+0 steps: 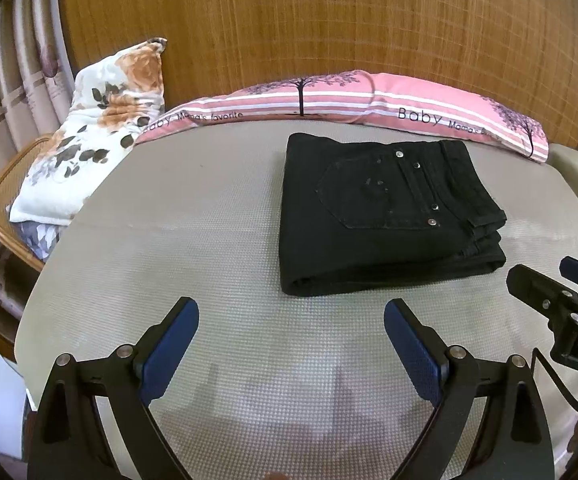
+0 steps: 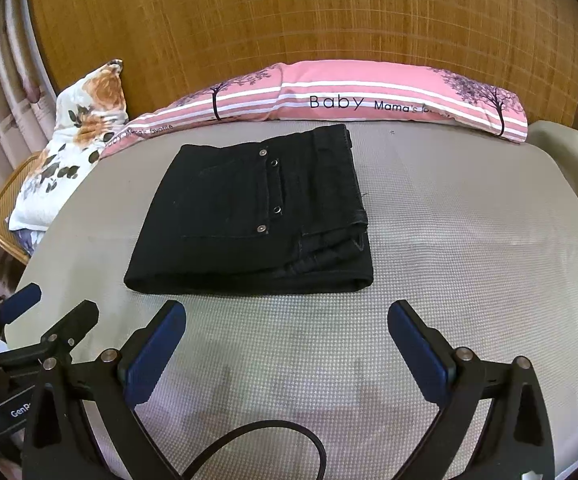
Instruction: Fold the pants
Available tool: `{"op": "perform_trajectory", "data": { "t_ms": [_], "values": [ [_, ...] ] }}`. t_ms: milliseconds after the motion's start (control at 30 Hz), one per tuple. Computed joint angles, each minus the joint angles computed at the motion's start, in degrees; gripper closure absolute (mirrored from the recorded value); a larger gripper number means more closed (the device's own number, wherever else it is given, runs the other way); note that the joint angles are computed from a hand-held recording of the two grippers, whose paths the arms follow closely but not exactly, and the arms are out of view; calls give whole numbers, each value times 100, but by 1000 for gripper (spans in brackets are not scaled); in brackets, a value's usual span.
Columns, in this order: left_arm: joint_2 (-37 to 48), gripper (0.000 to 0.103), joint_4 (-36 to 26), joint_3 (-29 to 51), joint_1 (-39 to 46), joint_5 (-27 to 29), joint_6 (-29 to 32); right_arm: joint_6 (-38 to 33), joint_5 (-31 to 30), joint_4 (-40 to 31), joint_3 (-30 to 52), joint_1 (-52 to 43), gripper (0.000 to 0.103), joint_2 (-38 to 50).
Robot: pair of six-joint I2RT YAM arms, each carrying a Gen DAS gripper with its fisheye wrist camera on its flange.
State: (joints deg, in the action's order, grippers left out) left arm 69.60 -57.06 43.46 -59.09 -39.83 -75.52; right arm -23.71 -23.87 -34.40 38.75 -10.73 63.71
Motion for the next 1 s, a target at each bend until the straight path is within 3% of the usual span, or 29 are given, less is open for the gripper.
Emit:
{"op": "perform_trajectory", "data": {
  "t_ms": [1000],
  "values": [
    [134, 10, 87, -8, 20, -2, 39, 48, 137, 110, -68, 30, 3, 152]
  ]
}}
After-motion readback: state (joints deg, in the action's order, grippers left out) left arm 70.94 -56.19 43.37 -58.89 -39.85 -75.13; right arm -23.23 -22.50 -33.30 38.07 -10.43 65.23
